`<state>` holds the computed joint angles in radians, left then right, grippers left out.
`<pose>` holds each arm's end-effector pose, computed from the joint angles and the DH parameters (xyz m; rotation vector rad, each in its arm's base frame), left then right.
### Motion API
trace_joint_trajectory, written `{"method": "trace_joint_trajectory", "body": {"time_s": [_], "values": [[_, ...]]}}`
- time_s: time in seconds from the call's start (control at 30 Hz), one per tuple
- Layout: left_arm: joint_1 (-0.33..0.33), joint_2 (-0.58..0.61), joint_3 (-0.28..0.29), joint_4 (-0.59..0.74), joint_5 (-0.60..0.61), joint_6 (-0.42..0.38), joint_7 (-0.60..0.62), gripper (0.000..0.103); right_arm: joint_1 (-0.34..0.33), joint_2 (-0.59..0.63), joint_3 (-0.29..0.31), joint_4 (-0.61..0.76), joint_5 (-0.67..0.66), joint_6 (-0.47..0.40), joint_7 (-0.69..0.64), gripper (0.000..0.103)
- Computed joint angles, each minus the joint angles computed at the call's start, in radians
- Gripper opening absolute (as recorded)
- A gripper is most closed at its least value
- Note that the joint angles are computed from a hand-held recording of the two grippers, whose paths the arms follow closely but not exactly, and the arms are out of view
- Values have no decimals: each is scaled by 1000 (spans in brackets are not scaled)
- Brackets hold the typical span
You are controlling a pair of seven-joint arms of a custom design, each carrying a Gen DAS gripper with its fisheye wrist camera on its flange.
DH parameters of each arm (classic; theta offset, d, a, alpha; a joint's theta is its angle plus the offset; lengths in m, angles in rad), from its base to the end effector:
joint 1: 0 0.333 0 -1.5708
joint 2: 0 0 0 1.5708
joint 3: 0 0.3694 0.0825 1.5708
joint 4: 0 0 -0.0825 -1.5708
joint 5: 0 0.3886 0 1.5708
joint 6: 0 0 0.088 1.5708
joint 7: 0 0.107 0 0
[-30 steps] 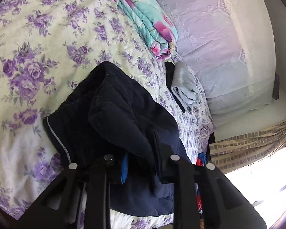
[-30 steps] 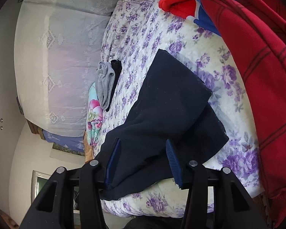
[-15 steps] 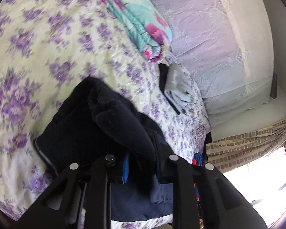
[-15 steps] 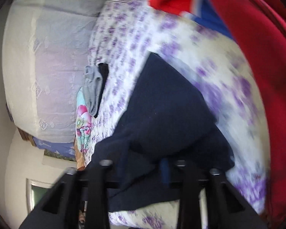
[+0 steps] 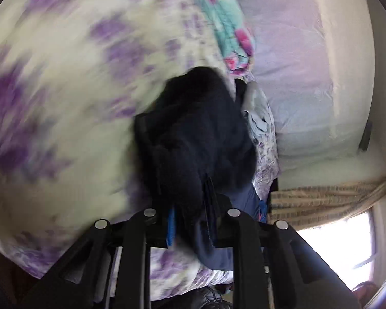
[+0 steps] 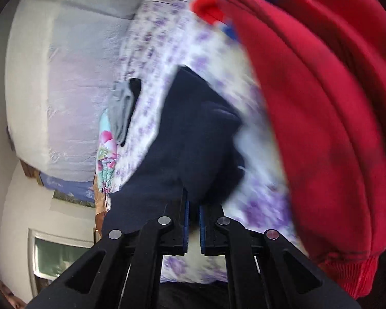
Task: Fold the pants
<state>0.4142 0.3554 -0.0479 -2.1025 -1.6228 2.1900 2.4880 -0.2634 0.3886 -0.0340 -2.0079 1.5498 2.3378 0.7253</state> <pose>0.5739 0.1829 0.2998 2.1687 -0.9907 1.4651 0.6107 -0.1691 0.3125 -0.9357 1.9282 0.2960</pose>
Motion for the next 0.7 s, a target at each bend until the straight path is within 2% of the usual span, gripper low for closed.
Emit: {"method": "trace_joint_trajectory", "body": {"time_s": [0.03, 0.07, 0.1, 0.17, 0.27, 0.33, 0.37, 0.57, 0.7], "values": [[28, 13, -3, -12, -44, -67, 30, 17, -8, 4, 3, -4, 22, -15, -5, 6], [33, 8, -1, -19, -56, -81, 37, 17, -9, 2, 2, -4, 21, -22, -1, 10], [26, -5, 3, -24, -54, -62, 43, 17, -8, -4, 0, 0, 7, -28, 6, 10], [-12, -57, 10, -35, -19, 32, 72, 17, -1, -29, -4, -4, -23, -25, 2, 13], [-47, -129, 13, -66, -13, 121, 136, 20, 7, -77, -11, -33, -36, -11, -20, 36], [-73, -169, 16, -90, -18, 183, 167, 46, 17, -98, -20, -59, -46, 13, -6, 43], [-82, -179, 18, -97, -19, 195, 176, 50, 21, -105, -25, -71, -56, 24, 9, 45], [-107, -191, 27, -128, -4, 173, 184, 54, 14, -73, -26, -94, 40, 2, -9, 50], [-105, -176, 32, -150, -67, 153, 186, 63, 8, -29, -20, -68, 138, -40, -65, 56]]}}
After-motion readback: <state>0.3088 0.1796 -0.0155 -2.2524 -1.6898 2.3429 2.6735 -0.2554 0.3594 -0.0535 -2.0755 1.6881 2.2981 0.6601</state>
